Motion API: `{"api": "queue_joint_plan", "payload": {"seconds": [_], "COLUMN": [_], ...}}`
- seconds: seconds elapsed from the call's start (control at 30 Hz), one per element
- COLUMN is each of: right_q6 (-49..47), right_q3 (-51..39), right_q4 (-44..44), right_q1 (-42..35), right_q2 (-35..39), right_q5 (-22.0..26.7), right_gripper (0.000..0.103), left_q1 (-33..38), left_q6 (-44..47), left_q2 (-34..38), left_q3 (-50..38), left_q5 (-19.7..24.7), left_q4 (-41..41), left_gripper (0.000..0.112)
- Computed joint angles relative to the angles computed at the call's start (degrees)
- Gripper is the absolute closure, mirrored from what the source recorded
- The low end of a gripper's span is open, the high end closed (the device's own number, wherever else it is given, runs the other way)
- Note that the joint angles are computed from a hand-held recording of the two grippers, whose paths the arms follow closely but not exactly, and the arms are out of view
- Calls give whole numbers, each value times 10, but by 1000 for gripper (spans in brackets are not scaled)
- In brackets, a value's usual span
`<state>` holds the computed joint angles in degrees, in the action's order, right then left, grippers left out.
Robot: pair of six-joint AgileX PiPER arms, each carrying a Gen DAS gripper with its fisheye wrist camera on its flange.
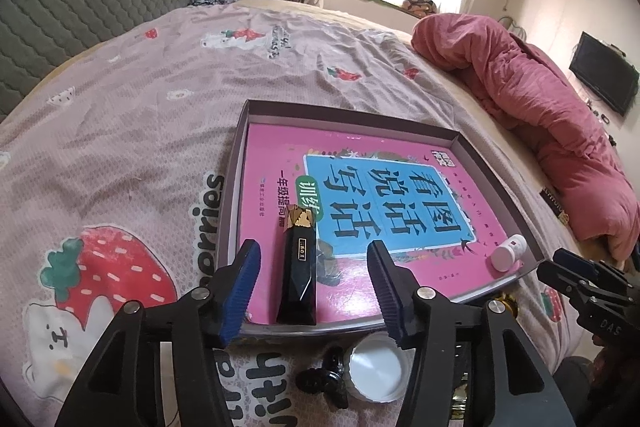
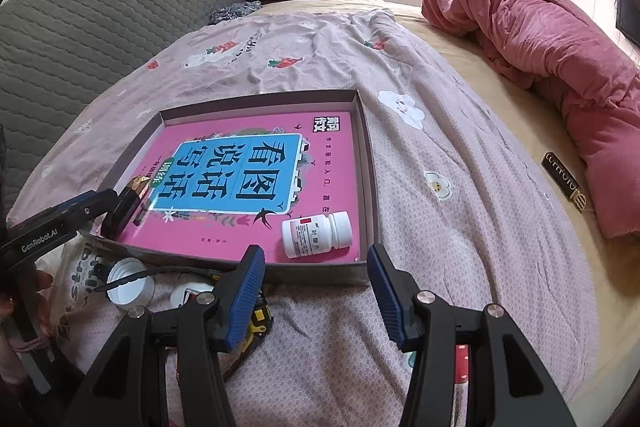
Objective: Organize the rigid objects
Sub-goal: 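Lower the black item into the tray and open the left tool, then withdraw both tools from the tray back toward the remaining objects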
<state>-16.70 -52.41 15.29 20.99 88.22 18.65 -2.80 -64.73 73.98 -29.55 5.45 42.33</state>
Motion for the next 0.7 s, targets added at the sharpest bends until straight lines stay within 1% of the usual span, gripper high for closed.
{"api": "queue_joint_plan", "payload": {"seconds": [0.07, 0.23, 0.33, 0.37, 0.47, 0.53, 0.63, 0.7], "right_q6": [-13, -28, -43, -49, -65, -83, -86, -93], "right_q3": [2, 7, 13, 15, 22, 28, 32, 35], "right_q4": [15, 28, 43, 48, 67, 86, 89, 98], "right_q1": [-1, -3, -7, -8, -14, -18, -18, -17], "right_q2": [-4, -13, -23, -25, -36, -43, -51, -58], "right_q5": [0, 1, 1, 1, 2, 4, 6, 5], "right_gripper": [50, 50, 50, 50, 50, 50, 50, 50], "left_q1": [-1, 6, 3, -1, -11, -17, -45, -51], "left_q6": [-30, -16, -47, -74, -110, -111, -161, -150], "left_q2": [-13, -38, -58, -67, -92, -105, -116, -124], "left_q3": [4, 15, 23, 27, 35, 39, 41, 44], "left_q5": [6, 12, 24, 29, 43, 49, 87, 93], "left_q4": [30, 15, 41, 64, 96, 97, 136, 120], "left_gripper": [52, 52, 52, 52, 52, 51, 51, 51]}}
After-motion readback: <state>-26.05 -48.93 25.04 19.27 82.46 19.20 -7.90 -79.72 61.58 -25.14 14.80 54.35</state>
